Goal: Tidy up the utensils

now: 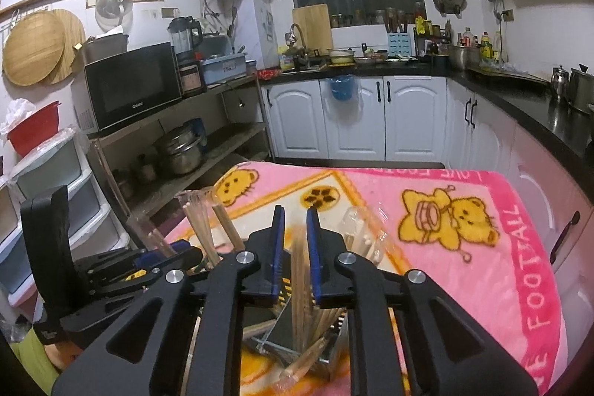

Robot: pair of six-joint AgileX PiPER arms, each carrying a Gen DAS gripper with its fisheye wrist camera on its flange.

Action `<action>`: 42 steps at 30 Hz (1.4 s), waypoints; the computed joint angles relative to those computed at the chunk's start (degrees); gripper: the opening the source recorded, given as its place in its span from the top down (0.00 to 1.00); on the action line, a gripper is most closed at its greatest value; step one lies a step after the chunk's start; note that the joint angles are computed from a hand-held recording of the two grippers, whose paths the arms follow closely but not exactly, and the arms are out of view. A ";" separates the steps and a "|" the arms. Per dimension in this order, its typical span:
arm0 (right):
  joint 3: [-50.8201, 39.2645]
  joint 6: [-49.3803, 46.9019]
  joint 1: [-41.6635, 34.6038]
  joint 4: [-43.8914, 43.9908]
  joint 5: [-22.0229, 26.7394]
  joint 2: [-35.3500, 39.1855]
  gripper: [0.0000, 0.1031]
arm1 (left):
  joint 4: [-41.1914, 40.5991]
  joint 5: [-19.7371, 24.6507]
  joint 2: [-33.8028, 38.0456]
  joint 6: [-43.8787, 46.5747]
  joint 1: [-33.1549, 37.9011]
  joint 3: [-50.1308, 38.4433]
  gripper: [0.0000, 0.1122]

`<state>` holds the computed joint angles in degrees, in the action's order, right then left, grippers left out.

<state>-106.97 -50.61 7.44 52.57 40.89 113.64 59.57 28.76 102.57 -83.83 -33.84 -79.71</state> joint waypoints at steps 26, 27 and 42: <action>28.01 -20.62 -5.71 13.38 -0.90 -15.88 0.48 | 9.46 6.27 -10.11 -16.30 -7.81 13.41 0.18; 29.11 -21.28 -5.80 13.56 -1.05 -16.38 0.46 | 9.41 6.34 -10.41 -16.64 -8.21 13.88 0.18; 45.20 -33.78 -7.29 21.68 -5.66 -21.92 0.24 | 9.65 9.18 -8.65 -23.39 -15.09 17.98 0.18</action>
